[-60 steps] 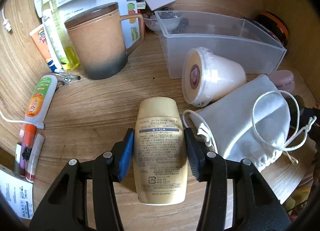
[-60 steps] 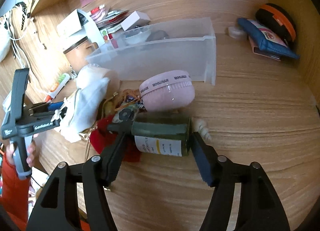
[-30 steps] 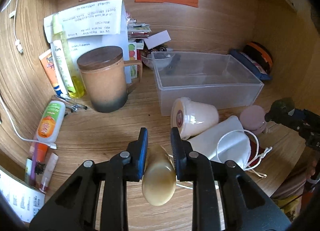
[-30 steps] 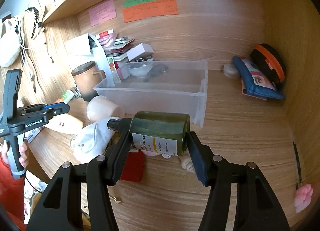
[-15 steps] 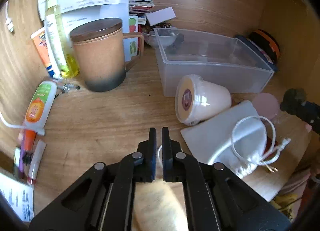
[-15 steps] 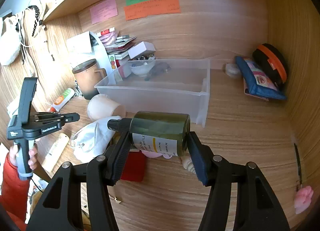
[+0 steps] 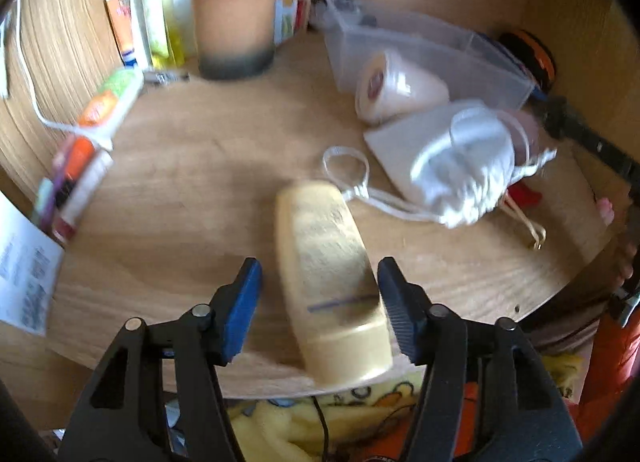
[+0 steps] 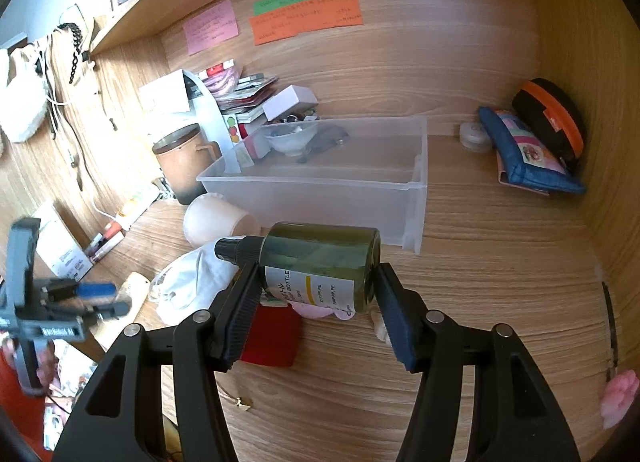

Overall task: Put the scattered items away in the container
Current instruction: 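Lift the cream tube with the left tool while the right tool lifts the green bottle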

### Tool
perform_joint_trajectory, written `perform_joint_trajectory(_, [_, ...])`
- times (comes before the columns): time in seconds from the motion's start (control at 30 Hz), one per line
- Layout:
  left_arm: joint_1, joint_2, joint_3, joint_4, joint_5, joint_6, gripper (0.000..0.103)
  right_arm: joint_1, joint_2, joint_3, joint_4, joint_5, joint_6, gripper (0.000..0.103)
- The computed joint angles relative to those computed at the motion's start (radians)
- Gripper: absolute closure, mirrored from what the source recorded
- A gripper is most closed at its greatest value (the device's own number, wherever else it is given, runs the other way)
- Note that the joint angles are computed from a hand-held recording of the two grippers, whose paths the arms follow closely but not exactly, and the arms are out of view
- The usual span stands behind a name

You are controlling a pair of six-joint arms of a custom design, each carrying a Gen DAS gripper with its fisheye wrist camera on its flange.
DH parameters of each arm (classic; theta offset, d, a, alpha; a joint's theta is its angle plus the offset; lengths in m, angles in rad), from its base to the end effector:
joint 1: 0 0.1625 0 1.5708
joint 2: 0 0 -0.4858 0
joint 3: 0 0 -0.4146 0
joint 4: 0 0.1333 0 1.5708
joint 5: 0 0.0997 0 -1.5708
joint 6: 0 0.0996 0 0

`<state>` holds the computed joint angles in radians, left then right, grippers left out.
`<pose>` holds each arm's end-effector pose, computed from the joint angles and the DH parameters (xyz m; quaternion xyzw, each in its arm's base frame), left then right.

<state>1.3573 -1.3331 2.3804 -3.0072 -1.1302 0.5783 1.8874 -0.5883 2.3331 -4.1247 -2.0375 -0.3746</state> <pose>0.0768 -0.4751 0.2300 0.3302 0.8997 -0.1466 0.2451 0.2290 -0.4148 0.0345 0.2173 -0.8723 0.3766 0.2236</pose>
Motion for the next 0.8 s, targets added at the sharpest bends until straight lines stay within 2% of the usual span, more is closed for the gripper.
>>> perform_joint_trajectory(0.1, [-0.02, 0.035, 0.033, -0.11, 0.034, 0.034, 0.047, 0.006, -0.003, -0.002, 0.008, 0.006, -0.017, 0.049])
perform_joint_trajectory(0.17, [-0.028, 0.061, 0.036, -0.163, 0.044, 0.05, 0.055, 0.011, -0.004, -0.008, 0.014, 0.007, -0.03, 0.049])
perform_joint_trajectory(0.4, [-0.036, 0.082, 0.037, -0.212, 0.038, 0.068, 0.055, 0.032, 0.001, -0.021, 0.035, 0.005, -0.045, 0.049])
perform_joint_trajectory(0.57, [-0.031, 0.042, 0.021, -0.203, -0.02, 0.055, 0.055, 0.052, 0.011, -0.039, 0.047, -0.012, -0.059, 0.049])
perform_joint_trajectory(0.8, [-0.062, 0.018, -0.008, -0.213, -0.094, 0.059, 0.055, 0.055, 0.003, -0.06, 0.077, -0.008, -0.046, 0.049])
